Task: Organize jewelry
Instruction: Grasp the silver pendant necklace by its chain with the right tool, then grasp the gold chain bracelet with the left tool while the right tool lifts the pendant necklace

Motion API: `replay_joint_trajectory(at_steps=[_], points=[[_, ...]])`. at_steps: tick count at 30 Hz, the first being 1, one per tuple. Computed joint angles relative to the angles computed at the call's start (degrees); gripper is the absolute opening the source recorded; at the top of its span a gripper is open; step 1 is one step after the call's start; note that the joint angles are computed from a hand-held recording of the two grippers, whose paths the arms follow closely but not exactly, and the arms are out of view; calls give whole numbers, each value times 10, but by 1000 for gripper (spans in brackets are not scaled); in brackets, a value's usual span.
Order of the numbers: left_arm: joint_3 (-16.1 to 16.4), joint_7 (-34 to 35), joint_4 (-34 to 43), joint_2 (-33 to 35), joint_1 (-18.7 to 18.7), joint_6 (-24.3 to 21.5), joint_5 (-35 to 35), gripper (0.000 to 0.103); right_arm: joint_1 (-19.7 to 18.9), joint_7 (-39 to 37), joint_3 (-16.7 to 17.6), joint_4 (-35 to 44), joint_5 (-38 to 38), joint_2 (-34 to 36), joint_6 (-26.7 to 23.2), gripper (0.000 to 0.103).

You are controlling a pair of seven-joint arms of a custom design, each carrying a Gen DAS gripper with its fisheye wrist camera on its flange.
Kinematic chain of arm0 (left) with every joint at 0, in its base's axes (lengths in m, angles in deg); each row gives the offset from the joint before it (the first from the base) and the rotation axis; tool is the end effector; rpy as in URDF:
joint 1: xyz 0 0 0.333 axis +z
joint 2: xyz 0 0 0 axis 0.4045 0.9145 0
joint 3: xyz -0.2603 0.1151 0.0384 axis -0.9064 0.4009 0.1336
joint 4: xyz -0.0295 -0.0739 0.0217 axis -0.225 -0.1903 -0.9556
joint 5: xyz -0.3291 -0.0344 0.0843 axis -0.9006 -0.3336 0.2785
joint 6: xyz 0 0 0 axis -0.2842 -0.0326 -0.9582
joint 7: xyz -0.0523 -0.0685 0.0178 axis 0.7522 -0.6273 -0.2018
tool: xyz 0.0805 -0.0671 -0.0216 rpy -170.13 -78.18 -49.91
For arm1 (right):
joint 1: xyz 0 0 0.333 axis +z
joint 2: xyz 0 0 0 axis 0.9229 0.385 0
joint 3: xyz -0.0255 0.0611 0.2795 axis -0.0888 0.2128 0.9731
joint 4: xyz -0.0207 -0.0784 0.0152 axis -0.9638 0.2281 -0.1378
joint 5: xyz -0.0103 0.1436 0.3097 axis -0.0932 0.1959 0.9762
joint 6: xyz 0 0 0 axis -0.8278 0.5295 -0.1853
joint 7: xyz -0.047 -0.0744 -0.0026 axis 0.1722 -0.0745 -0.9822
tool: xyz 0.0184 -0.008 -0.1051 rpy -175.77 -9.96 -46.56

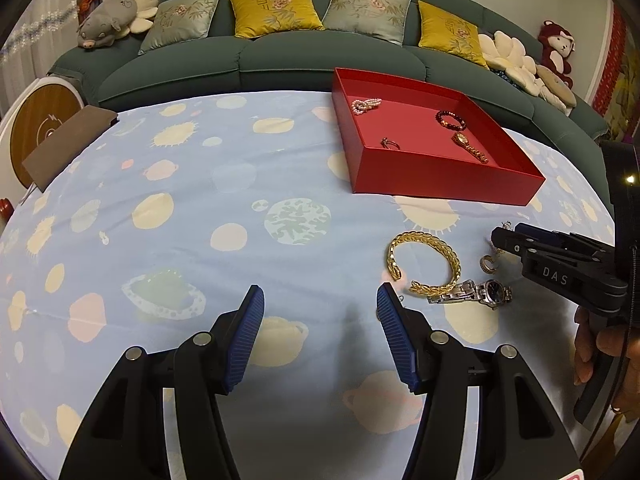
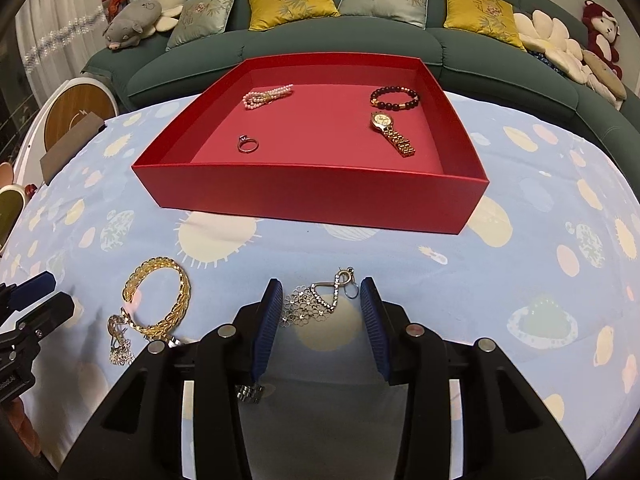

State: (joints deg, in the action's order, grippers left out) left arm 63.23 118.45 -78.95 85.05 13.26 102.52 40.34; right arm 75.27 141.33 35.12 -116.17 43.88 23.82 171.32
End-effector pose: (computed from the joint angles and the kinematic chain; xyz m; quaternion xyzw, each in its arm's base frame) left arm 0.4947 -0.2251 0.4485 -0.6658 0.6685 -0.2614 0.2036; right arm 0.5757 0.0424 0.4230 -0.7259 0.6089 -0.1716 0.2700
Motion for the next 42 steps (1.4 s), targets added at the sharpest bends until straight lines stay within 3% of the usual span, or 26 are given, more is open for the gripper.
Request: replay_joint_trajectory(at_steps=[2, 5, 8, 11, 12, 17, 19, 23, 31, 42], points=[[0, 2, -1, 0, 1, 1, -2, 57, 2, 2, -1, 2, -6, 4, -3, 39], [0, 10, -4, -2, 2, 4, -13, 57, 6, 7, -4, 0, -17, 5, -2, 31], [-2, 33, -7, -3, 4, 9, -47, 60, 4, 3, -2, 1, -16, 4, -5, 18], [-3, 35, -5, -2, 3, 12, -53, 60, 1, 0, -1, 1, -8, 3, -8, 17], [-3, 37, -4, 0, 2, 13, -54, 60, 0, 0, -1, -1, -6, 1, -7, 11], [-8, 49, 14, 15, -3, 9, -63, 60, -11, -24, 6, -7, 29, -13, -9, 10], [-12, 57, 25, 25, -5, 5, -70, 61, -15, -38, 9, -12, 44, -21, -8, 3], [-29, 108, 56, 54, -4, 4, -130, 63, -20, -64, 10, -25, 71, -40, -11, 3], [-39, 116, 135, 116, -22, -37, -131, 64, -26, -105, 7, -52, 111, -74, -18, 3], [-20, 57, 185, 155, -42, -62, -84, 63, -27, -139, 5, -69, 144, -96, -25, 3]])
